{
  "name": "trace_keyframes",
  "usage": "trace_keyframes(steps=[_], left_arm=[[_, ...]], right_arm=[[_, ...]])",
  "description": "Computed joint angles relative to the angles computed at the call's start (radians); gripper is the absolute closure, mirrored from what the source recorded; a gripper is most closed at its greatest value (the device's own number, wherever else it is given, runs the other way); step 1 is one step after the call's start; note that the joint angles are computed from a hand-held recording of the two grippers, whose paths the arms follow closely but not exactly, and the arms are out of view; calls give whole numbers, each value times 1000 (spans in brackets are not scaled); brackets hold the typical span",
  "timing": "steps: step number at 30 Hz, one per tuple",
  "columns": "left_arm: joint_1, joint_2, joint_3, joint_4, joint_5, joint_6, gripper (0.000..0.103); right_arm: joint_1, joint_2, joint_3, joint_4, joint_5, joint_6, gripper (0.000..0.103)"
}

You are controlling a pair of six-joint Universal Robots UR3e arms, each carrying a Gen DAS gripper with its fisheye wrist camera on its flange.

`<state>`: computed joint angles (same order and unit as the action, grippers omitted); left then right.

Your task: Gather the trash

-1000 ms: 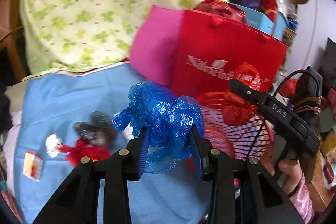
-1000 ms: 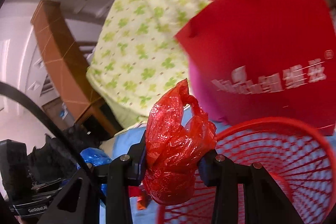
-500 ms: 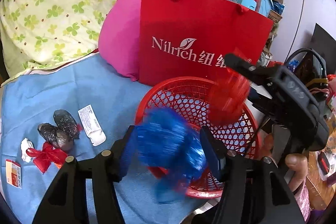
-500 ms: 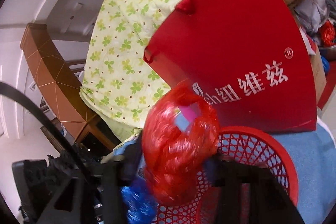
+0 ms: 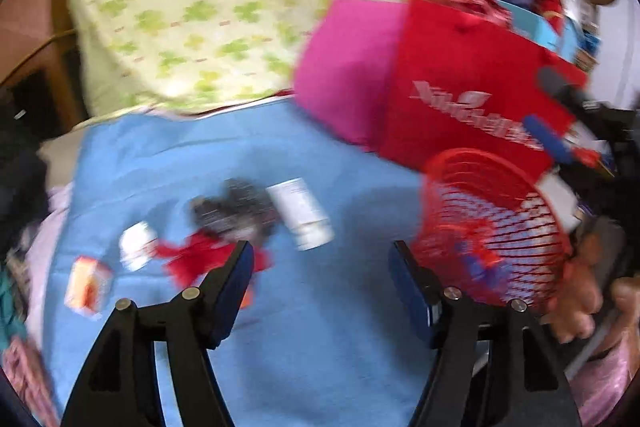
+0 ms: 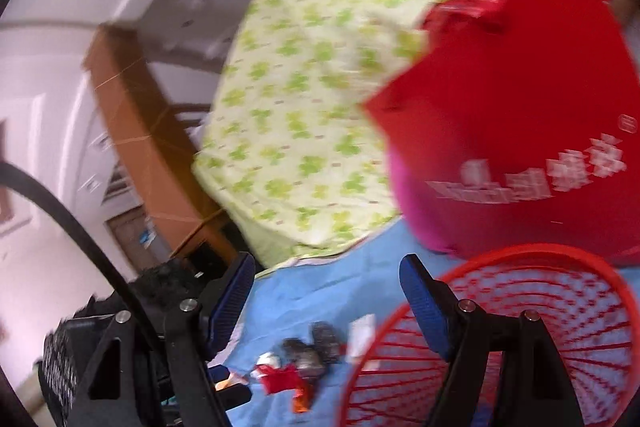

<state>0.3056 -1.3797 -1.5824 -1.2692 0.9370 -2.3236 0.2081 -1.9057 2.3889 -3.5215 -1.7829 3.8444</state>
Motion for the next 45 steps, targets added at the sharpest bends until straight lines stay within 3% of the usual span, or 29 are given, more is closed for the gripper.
trace_keyframes(steps=[4, 8, 13, 18, 24, 26, 28, 29, 31, 32, 35, 41, 45], left_arm=[[154, -41, -20, 61, 32, 3, 33], [231, -98, -48, 178, 85, -16, 33], [273, -176, -54, 238, 116, -26, 33], [242, -277, -116, 409, 201, -69, 32], [140, -531, -64, 597, 351, -94, 32], [101, -641, -4, 653, 399, -121, 28], [109, -690, 4, 733, 375, -164, 4], [107, -719, 23, 755, 387, -194, 1], [137, -730, 18, 762, 324, -219, 0], [173, -736, -39, 857, 251, -232, 0], [181, -708, -90, 892, 249, -194, 0], [197, -673, -153, 918, 223, -190, 0], [192, -704, -102, 900, 229, -193, 0]], right_arm=[[135, 218, -179, -69, -17, -73, 24], [221, 416, -376, -10, 1, -114, 24], [265, 616, -647, 270, 32, -125, 24], [220, 746, -799, 525, 128, -34, 24], [235, 944, -1033, 808, 62, -80, 24], [247, 1007, -1119, 914, 18, -97, 24], [255, 1071, -1188, 973, -30, -104, 24], [256, 1094, -1216, 998, -44, -97, 24], [237, 1116, -1205, 978, -29, -87, 19], [234, 1119, -1170, 907, -40, -80, 16], [252, 1166, -1194, 861, -105, -115, 0], [252, 1152, -1140, 811, -120, -130, 0], [254, 1123, -1094, 793, -124, -131, 0]])
